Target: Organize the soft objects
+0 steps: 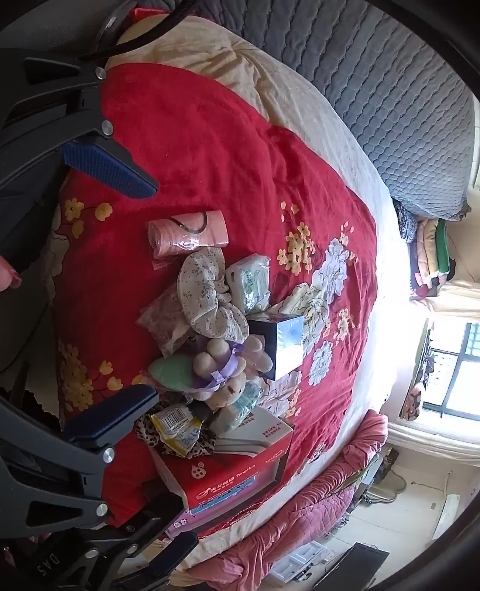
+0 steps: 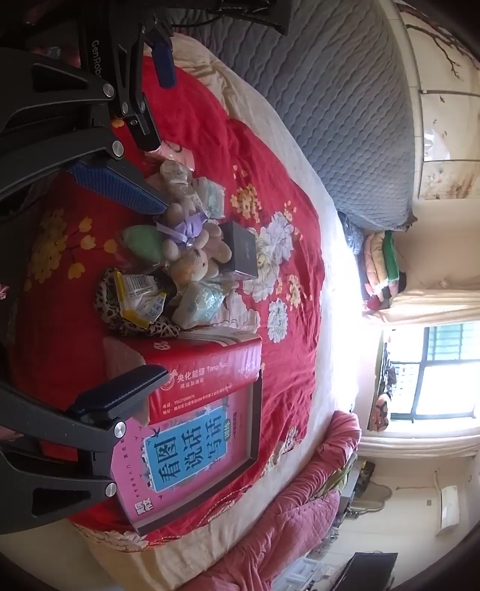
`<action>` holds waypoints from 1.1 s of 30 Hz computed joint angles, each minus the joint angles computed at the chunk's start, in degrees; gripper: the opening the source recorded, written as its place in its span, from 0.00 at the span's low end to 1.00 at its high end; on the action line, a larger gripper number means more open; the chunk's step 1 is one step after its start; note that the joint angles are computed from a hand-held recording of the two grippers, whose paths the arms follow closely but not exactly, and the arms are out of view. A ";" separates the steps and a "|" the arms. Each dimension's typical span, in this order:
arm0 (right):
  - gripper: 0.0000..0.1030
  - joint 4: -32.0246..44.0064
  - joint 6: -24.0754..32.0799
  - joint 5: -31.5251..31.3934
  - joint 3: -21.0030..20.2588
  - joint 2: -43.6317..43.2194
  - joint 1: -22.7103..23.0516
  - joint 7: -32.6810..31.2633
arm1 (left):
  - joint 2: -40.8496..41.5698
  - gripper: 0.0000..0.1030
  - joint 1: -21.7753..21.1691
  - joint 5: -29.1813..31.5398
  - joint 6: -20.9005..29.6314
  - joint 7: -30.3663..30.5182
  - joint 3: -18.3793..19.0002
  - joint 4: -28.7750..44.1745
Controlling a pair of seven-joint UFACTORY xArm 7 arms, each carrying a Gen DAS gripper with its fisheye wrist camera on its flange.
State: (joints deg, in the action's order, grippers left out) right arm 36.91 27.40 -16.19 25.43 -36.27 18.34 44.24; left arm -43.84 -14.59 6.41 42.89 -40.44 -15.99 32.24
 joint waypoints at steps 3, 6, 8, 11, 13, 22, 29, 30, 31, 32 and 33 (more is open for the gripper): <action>0.82 -0.64 -1.18 0.02 -0.10 -0.26 -0.02 0.29 | -0.41 0.98 0.19 0.35 0.00 -0.47 -0.37 -0.24; 0.82 -0.27 -0.53 -0.13 0.21 -0.27 -0.05 0.23 | -0.34 0.98 0.46 0.67 0.13 -0.53 -0.16 -0.43; 0.82 -0.27 -0.69 -0.01 -0.06 -0.26 0.06 0.07 | -0.45 0.98 0.31 0.43 0.37 -0.38 0.20 -0.50; 0.82 -0.27 -0.77 0.07 -0.10 -0.16 0.07 0.08 | -0.57 0.98 0.32 0.38 0.55 -0.42 0.18 -0.62; 0.82 -0.22 -0.73 0.05 -0.07 -0.22 0.03 0.08 | -0.15 0.98 0.57 0.54 0.90 -0.70 -0.24 -0.10; 0.82 -0.60 -0.92 0.32 -0.12 -0.45 0.31 -0.05 | 0.04 0.98 0.67 0.93 1.27 -0.89 -0.13 0.20; 0.82 -0.58 -0.53 0.25 0.13 -0.63 0.12 0.14 | 0.00 0.98 0.49 1.13 1.52 -0.71 -0.23 0.47; 0.82 -0.61 -0.48 0.26 0.09 -0.68 0.16 0.12 | 0.10 0.98 0.51 1.23 1.48 -0.72 -0.37 0.49; 0.82 -0.60 -0.40 0.26 0.12 -0.74 0.15 0.18 | 0.11 0.98 0.53 1.33 1.51 -0.70 -0.42 0.55; 0.82 -0.63 -0.49 0.23 0.20 -0.74 0.08 0.32 | 0.05 0.98 0.50 1.36 1.43 -0.68 -0.41 0.53; 0.82 -0.70 -0.52 0.25 0.14 -0.83 0.12 0.33 | 0.07 0.98 0.55 1.44 1.45 -0.79 -0.53 0.58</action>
State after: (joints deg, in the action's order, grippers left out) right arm 36.21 26.88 -15.94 25.57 -37.11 18.46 44.57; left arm -43.77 -14.04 7.84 44.33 -41.22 -16.52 32.82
